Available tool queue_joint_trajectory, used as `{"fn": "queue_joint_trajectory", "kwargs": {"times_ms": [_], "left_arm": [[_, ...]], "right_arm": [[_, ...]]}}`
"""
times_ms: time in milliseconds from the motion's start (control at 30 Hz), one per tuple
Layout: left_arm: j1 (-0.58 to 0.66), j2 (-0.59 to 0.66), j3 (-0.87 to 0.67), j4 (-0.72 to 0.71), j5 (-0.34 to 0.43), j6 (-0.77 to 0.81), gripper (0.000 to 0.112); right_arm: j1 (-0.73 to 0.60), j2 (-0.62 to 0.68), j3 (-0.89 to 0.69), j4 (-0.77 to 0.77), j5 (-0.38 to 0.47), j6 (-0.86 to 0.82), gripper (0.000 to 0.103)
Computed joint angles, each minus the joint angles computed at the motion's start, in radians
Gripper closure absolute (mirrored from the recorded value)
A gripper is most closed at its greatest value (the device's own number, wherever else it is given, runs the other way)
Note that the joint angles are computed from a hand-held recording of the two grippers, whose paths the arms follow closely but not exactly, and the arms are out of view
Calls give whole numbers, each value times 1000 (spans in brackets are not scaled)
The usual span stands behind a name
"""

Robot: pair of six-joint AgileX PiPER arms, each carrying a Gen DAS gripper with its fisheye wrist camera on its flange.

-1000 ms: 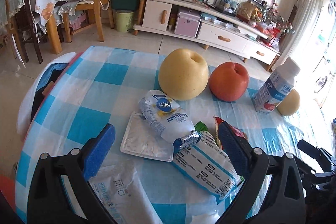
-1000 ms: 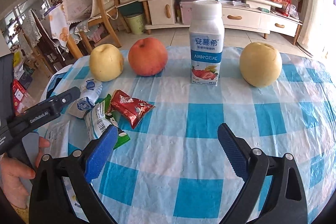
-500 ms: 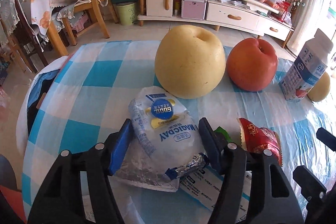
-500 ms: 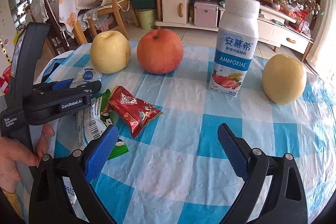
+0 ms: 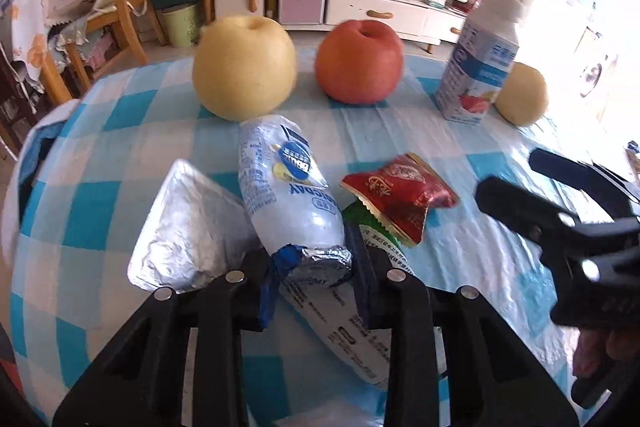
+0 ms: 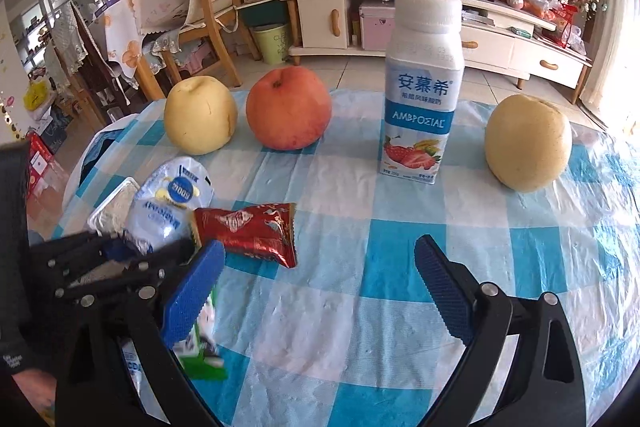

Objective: Collect trash
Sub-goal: 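Grasp the white Magicday bag with the left tool while the right tool grasps the red wrapper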

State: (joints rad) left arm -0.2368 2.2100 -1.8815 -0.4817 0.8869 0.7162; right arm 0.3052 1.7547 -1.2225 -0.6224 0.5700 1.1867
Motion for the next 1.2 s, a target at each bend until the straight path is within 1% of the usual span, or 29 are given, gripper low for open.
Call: {"fn": "queue_joint_trajectory", "kwargs": {"times_ms": [67,167,233,300,500,700,767,800,833,900,967,1033,1100,1133,1200], "left_arm": [[0,-39,75,-44,-5,60,80],[13,-74,139,-101,32,126,80],[21,-94,176,-128,34,156,80],[20,-107,203,-131,20,166,80],[31,-80,162,-136,9,127,80],[47,-91,174,-176,-11,160,81],[53,-89,167,-178,-10,160,82],[55,-85,160,-170,-7,155,82],[57,-84,160,-171,-10,157,82],[63,-84,163,-174,-9,161,82],[72,-86,167,-186,-1,166,82],[79,-92,172,-192,-1,168,82],[87,-100,183,-203,0,174,82],[92,-106,191,-212,2,176,82],[101,-118,209,-224,2,181,82]], "right_arm": [[-5,-18,17,-6,-5,14,8],[-6,-36,35,1,-18,17,8],[-5,-33,37,23,-21,-6,8],[3,-18,26,36,-7,-32,8],[3,32,-19,91,-1,-90,8],[-16,78,-59,165,-29,-144,9],[-8,100,-82,174,-14,-171,20],[-13,102,-81,199,-25,-193,27],[-14,107,-85,213,-26,-203,31],[-3,115,-94,188,-9,-193,34],[16,119,-100,146,15,-187,40],[31,128,-115,120,46,-185,56],[42,133,-125,105,70,-186,59],[48,130,-121,94,71,-180,63],[56,123,-110,77,69,-163,67]]}}
